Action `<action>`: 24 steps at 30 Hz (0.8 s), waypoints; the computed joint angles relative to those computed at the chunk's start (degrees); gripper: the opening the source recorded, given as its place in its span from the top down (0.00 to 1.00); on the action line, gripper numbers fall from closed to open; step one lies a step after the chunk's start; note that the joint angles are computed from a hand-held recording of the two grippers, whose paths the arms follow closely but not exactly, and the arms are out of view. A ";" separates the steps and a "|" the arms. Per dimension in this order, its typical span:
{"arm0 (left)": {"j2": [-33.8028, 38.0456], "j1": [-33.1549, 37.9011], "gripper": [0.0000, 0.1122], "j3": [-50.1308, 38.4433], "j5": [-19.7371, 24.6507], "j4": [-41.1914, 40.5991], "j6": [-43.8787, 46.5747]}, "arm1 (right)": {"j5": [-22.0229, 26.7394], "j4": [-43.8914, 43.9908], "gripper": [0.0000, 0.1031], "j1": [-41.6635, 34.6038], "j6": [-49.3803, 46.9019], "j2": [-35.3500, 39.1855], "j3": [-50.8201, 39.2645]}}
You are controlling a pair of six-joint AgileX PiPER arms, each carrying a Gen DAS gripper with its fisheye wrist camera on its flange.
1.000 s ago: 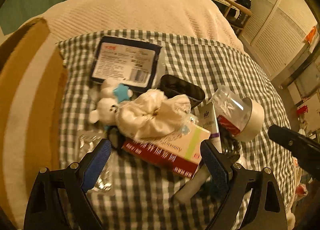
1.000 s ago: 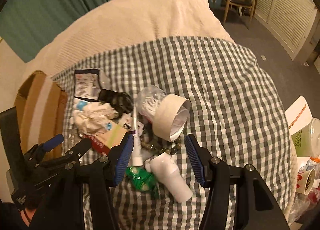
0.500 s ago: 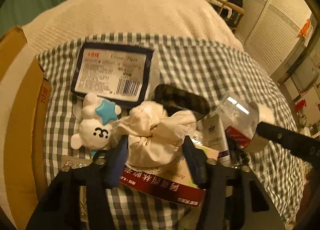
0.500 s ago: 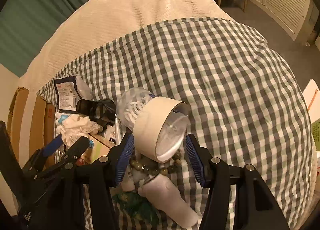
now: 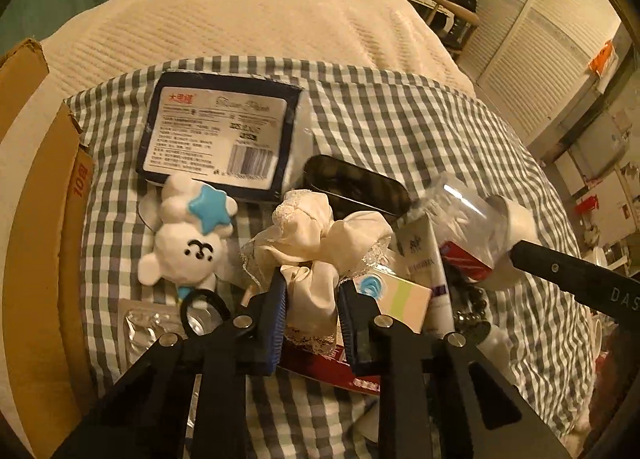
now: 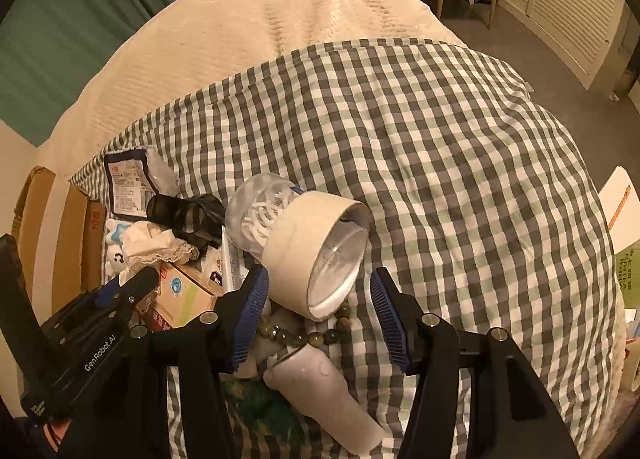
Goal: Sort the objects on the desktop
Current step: 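Grasp the lace scrunchie with the left gripper while the right grasps the tape roll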
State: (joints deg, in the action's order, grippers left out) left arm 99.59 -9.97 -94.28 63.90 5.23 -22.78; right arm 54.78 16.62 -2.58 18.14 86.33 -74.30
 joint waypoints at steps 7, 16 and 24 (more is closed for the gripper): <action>-0.40 -1.04 0.80 -0.15 0.51 -0.26 0.45 | -0.94 2.34 0.50 0.22 -0.03 0.10 -0.88; -1.16 -0.01 0.80 0.74 0.23 -0.80 1.65 | 1.69 -2.82 0.67 3.25 3.42 3.73 -4.34; -2.91 0.15 0.80 0.46 1.12 -1.60 1.70 | 2.98 -3.01 0.74 1.86 1.05 0.01 -2.50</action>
